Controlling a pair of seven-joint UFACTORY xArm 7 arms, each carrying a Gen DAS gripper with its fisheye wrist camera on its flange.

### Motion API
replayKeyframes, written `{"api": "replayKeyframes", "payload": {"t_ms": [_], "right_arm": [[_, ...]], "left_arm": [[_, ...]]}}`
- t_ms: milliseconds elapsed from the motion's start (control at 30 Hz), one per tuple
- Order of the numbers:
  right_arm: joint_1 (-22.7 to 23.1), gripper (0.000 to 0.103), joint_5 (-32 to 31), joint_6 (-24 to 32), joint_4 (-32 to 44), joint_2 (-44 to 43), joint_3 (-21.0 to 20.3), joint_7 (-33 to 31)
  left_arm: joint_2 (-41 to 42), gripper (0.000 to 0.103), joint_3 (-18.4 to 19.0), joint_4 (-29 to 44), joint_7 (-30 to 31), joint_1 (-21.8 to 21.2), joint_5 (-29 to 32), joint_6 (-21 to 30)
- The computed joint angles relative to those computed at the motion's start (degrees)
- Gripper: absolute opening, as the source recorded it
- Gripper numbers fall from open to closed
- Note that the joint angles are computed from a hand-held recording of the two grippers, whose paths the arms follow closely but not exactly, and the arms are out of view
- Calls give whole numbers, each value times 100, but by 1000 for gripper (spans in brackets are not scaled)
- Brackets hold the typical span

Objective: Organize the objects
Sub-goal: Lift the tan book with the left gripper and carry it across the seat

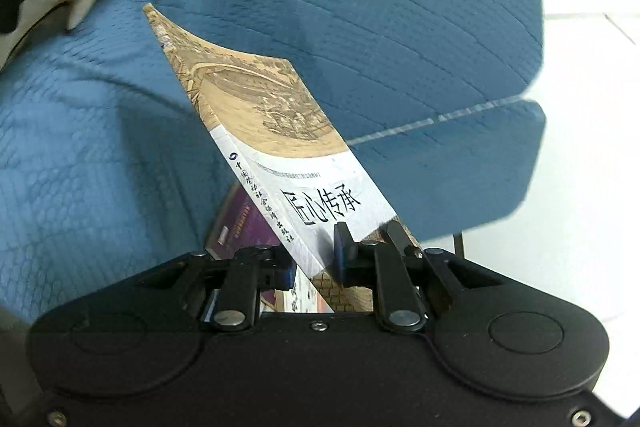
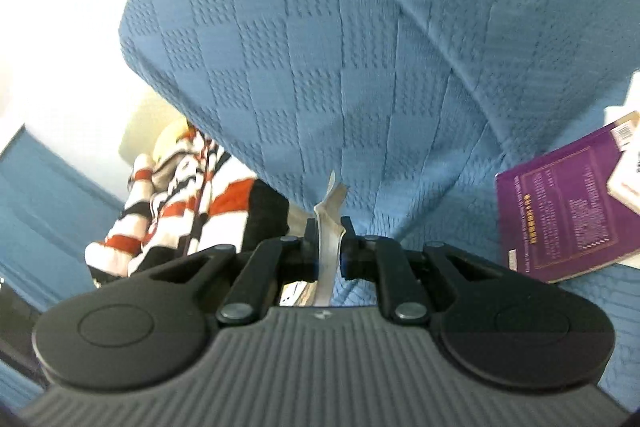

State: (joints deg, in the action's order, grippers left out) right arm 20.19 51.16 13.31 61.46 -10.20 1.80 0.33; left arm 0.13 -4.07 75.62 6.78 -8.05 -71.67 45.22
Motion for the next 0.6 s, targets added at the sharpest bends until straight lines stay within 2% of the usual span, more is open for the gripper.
{"api": "replayKeyframes", "payload": {"t_ms": [200,333,433,600], "right_arm": [[-517,15,-1641,-538,-835,-730,603,1667],[-1188,16,-2601,-843,-1440,-1077,1298,2847],[-1643,17,-3117,-917,-1754,-1271,1788,3528],[-2171,19,-3846,-884,-2076,-1406,2450,4307]], "left_arm": [[251,17,-17,435,173,70,425,507],[441,17,-44,500,560,184,420,844],[486,17,-80,368,742,240,461,884],[519,17,-130,177,804,216,1052,760]]}}
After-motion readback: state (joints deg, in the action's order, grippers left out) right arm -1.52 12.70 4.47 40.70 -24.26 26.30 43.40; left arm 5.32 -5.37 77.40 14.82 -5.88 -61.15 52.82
